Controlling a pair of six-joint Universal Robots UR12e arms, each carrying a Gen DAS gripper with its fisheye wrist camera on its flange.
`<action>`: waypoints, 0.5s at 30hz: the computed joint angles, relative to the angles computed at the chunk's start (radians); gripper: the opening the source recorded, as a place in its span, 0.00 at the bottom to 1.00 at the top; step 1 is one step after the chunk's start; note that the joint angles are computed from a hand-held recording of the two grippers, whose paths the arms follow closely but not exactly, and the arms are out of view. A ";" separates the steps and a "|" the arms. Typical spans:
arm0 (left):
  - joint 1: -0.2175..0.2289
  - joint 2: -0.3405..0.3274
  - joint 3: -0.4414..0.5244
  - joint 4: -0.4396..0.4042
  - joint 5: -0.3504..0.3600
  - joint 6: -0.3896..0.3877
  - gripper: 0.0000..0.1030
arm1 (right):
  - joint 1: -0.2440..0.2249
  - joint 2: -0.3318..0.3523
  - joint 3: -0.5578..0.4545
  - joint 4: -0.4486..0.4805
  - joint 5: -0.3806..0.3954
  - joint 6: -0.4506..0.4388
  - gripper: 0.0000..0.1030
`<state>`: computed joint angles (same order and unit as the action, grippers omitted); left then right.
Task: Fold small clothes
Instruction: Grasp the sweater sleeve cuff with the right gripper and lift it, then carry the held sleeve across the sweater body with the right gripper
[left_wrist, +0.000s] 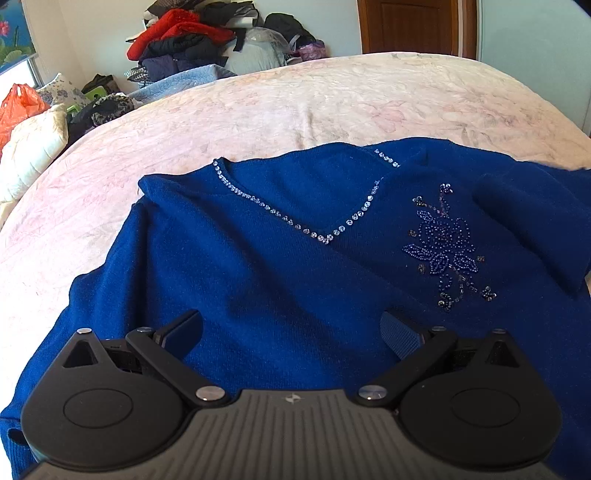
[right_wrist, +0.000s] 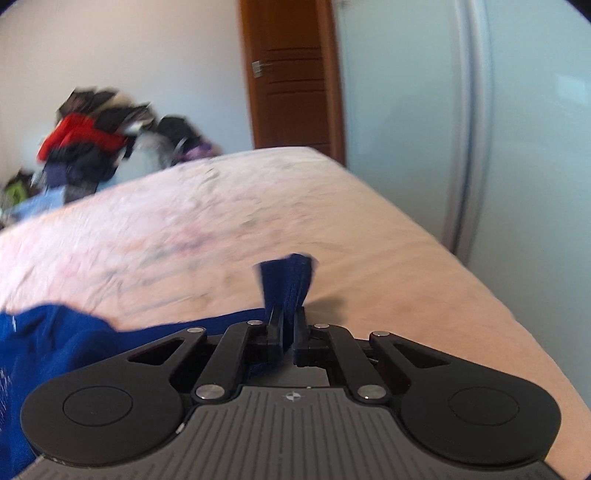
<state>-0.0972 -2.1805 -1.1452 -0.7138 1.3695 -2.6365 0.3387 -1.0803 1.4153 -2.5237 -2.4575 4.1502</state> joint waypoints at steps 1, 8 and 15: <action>0.000 -0.001 0.003 -0.003 0.001 -0.003 1.00 | -0.003 -0.022 0.035 -0.019 0.005 0.052 0.04; -0.004 -0.004 0.006 -0.013 0.009 -0.006 1.00 | -0.044 -0.088 0.229 -0.342 0.194 0.301 0.26; -0.006 0.001 0.001 -0.007 0.016 -0.006 1.00 | -0.056 -0.023 0.211 -0.526 0.200 0.240 0.45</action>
